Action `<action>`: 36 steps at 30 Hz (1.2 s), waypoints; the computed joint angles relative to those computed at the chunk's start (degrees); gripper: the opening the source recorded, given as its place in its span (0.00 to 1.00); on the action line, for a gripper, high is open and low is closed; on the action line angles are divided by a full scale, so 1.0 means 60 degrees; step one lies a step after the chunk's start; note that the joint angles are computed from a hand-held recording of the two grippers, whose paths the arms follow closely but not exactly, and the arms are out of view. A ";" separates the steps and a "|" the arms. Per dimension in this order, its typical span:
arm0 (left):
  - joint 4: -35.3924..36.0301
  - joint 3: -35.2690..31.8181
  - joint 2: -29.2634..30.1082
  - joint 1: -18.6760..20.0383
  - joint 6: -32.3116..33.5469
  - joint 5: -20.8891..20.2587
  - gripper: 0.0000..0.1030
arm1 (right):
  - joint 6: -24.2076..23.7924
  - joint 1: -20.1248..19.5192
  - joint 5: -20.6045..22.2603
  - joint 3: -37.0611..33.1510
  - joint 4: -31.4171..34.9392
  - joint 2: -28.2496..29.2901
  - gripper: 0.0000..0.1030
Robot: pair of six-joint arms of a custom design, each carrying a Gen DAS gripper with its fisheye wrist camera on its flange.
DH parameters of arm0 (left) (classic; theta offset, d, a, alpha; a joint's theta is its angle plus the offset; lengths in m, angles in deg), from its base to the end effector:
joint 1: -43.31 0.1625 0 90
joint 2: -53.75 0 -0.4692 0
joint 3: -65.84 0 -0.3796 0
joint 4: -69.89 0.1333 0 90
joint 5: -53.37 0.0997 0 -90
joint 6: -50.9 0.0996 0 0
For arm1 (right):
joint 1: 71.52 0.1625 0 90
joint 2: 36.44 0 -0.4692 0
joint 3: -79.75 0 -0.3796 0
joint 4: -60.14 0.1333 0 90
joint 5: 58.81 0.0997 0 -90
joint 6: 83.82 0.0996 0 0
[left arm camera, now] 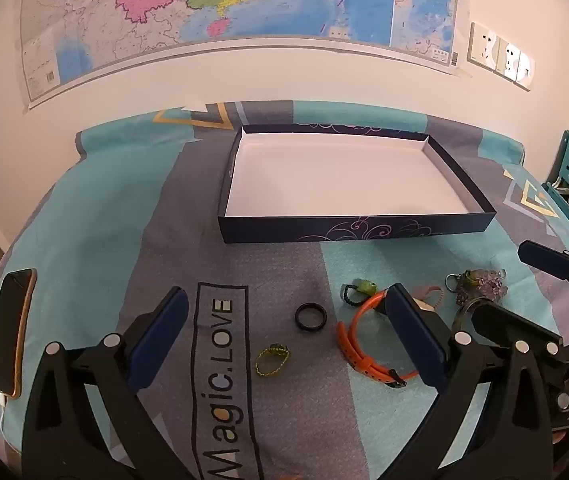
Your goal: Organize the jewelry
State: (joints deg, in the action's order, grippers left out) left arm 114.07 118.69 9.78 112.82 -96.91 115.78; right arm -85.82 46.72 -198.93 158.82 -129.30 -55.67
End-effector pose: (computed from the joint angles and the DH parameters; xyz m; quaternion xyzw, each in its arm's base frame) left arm -0.0721 -0.7055 0.2992 0.3410 0.8590 -0.2830 0.2563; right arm 0.4056 -0.6349 0.0032 0.0838 -0.8602 0.3893 0.3185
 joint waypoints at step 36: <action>0.0026 -0.0129 0.0023 0.0053 0.0080 -0.0077 0.94 | 0.0226 -0.0064 0.0265 0.0048 0.0140 -0.0075 0.94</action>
